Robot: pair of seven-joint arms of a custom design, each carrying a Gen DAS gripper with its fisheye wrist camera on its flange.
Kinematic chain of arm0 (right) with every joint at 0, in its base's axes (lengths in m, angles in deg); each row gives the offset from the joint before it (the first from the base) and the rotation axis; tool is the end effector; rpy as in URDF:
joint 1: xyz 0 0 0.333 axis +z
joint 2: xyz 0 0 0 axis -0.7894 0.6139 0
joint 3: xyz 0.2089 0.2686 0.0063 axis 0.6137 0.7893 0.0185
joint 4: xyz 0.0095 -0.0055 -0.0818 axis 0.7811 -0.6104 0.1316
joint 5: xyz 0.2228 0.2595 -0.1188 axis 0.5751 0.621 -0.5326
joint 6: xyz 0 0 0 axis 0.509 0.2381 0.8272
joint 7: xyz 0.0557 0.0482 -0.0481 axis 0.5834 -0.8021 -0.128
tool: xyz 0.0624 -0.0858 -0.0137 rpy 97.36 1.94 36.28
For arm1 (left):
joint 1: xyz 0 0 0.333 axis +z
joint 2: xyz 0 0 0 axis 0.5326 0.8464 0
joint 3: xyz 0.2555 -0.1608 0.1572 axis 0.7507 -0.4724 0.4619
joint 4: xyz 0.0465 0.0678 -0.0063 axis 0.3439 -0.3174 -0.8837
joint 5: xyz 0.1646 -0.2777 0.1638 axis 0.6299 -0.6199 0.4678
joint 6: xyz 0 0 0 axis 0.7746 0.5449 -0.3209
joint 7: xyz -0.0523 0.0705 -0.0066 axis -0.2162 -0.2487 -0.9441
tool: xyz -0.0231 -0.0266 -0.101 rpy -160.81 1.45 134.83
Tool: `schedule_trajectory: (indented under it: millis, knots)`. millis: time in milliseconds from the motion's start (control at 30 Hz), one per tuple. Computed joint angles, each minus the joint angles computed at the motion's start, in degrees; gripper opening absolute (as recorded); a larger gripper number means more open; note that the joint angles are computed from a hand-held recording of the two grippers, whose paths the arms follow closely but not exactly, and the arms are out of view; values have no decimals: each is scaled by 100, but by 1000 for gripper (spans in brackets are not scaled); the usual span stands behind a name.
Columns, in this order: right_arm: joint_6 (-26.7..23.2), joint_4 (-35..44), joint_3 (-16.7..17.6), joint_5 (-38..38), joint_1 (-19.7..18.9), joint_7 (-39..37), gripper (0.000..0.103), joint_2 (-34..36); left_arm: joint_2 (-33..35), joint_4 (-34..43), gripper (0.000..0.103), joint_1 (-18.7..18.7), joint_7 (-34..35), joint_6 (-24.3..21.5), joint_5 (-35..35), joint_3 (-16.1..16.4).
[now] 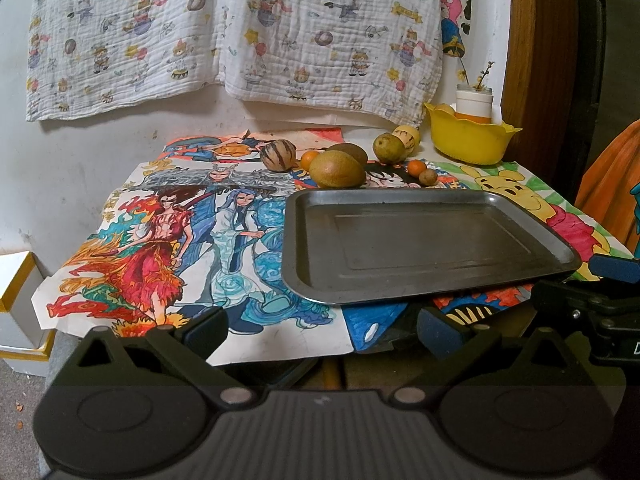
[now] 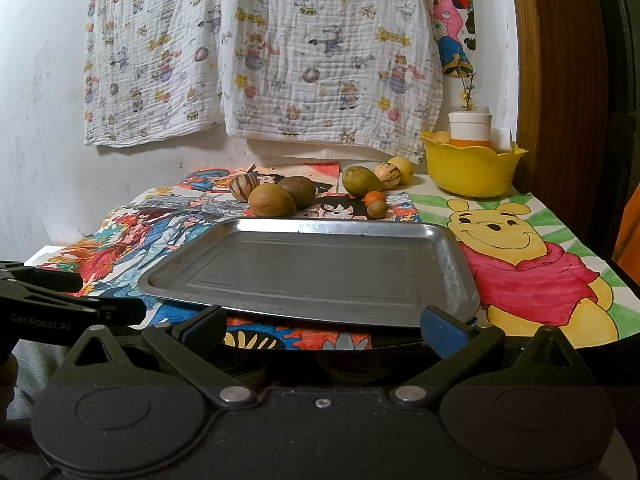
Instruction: Organize fruits
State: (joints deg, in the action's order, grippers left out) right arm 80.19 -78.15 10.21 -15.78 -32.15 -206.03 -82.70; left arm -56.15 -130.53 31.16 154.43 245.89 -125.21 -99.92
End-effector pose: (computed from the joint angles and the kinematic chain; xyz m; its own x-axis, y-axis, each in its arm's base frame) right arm 0.5170 0.2755 0.5158 0.0706 -0.9964 -0.0460 -0.4774 0.0067 -0.8787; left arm 0.5671 -0.0766 0.4993 -0.2443 -0.9687 0.0434 -0.5682 0.1067 -0.8159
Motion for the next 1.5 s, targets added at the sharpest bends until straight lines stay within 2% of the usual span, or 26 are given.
schedule_trajectory:
  millis: [133, 233, 433, 567, 700, 733, 833, 1033, 1167, 1267, 1500]
  knots:
    - [5, -4, -6, -25, -3, 35, 103, -4, 1, 0, 103, -2, -5, 0, 4, 2]
    - [46, 25, -19, -334, -11, 429, 103, -3, 2, 3, 103, -4, -1, -2, -2, 4]
    - [119, 68, -5, -578, -42, 725, 103, 26, 27, -6, 103, 0, -58, 18, 63, 11]
    - [81, 91, 7, -588, -48, 721, 103, 27, 78, 18, 103, 14, -214, 36, 257, 21]
    - [51, 167, 2, -655, -62, 718, 103, 87, 153, 64, 103, 23, -511, 65, 621, 74]
    - [40, 198, 1, -629, -61, 658, 103, 112, 189, 83, 103, -114, -888, 64, 1021, 257]
    - [32, 305, -16, -488, -53, 430, 103, 193, 238, 151, 103, -138, -1462, 11, 1628, 400]
    - [84, 682, -111, 41, -11, -282, 103, 476, 483, 548, 103, -105, -2280, -72, 2738, 647]
    - [290, 1000, -166, 1143, -40, -1425, 103, 793, 794, 1036, 103, -114, -2697, -166, 3418, 846]
    - [321, 1262, -123, 2127, -101, -2334, 103, 1023, 1079, 1522, 103, -70, -2954, -401, 3790, 940]
    - [-132, 2349, 81, 3755, -227, -4379, 103, 1714, 1827, 2779, 103, 130, -3212, -1071, 4299, 951]
